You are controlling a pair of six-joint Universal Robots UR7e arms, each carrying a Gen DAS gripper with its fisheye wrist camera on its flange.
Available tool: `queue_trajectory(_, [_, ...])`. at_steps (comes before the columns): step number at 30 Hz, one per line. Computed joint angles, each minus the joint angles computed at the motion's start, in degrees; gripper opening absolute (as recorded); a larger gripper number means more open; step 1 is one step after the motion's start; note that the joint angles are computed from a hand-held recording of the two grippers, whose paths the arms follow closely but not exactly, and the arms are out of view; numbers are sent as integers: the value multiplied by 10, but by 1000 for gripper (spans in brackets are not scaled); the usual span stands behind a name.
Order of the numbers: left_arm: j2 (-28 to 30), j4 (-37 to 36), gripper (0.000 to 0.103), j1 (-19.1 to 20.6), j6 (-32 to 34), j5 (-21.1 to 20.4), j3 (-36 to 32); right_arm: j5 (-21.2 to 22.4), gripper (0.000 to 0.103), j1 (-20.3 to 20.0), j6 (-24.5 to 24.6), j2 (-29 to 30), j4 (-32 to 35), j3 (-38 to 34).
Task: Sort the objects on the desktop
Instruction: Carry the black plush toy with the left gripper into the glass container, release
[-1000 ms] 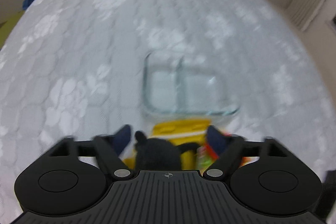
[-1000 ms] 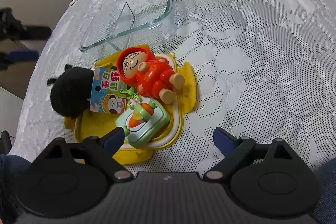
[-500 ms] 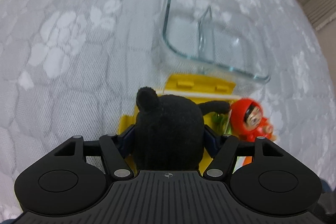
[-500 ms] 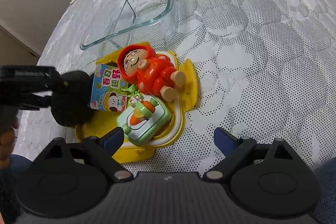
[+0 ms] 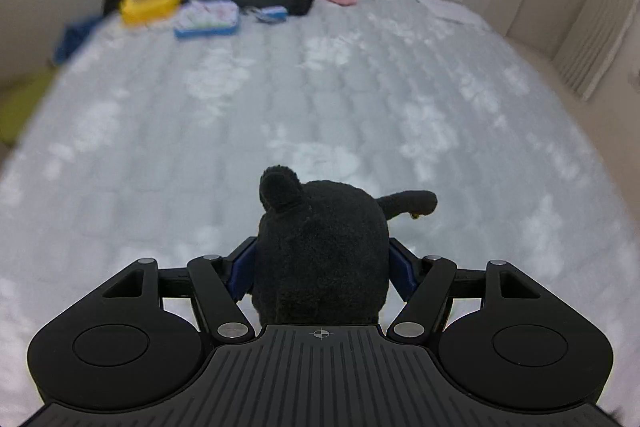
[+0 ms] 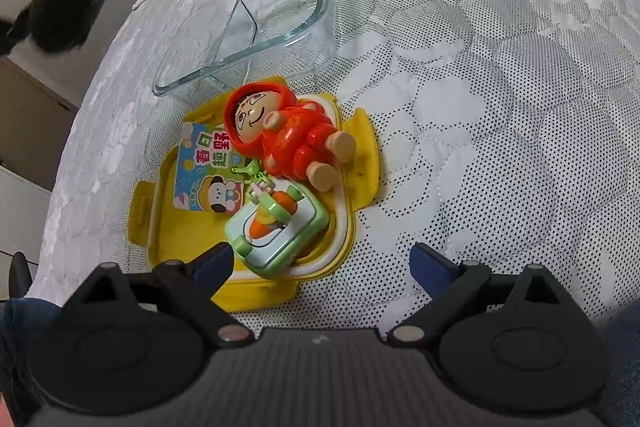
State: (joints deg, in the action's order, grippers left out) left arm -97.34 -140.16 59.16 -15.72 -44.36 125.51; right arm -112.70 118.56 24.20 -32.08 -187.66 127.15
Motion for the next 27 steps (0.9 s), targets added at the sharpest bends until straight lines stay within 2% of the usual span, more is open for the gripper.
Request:
queue_trajectory(3, [40, -19, 72, 47, -28, -72, -32, 4, 96, -1, 2, -2, 0, 2])
queue_trajectory(5, [64, -26, 72, 65, -30, -81, -42, 7, 97, -3, 2, -2, -1, 2])
queue_trajectory(9, [92, -6, 72, 81, -32, -55, -47, 13, 97, -8, 2, -2, 0, 1])
queue_trajectory(13, [93, 28, 72, 90, -54, -39, -42, 19, 98, -11, 4, -3, -1, 2])
queue_trajectory(20, [116, 7, 73, 99, -26, -16, -44, 21, 98, -12, 1, -7, 8, 0])
queue_trajectory(27, [117, -8, 79, 95, -6, -13, -42, 19, 98, -12, 2, -7, 18, -5])
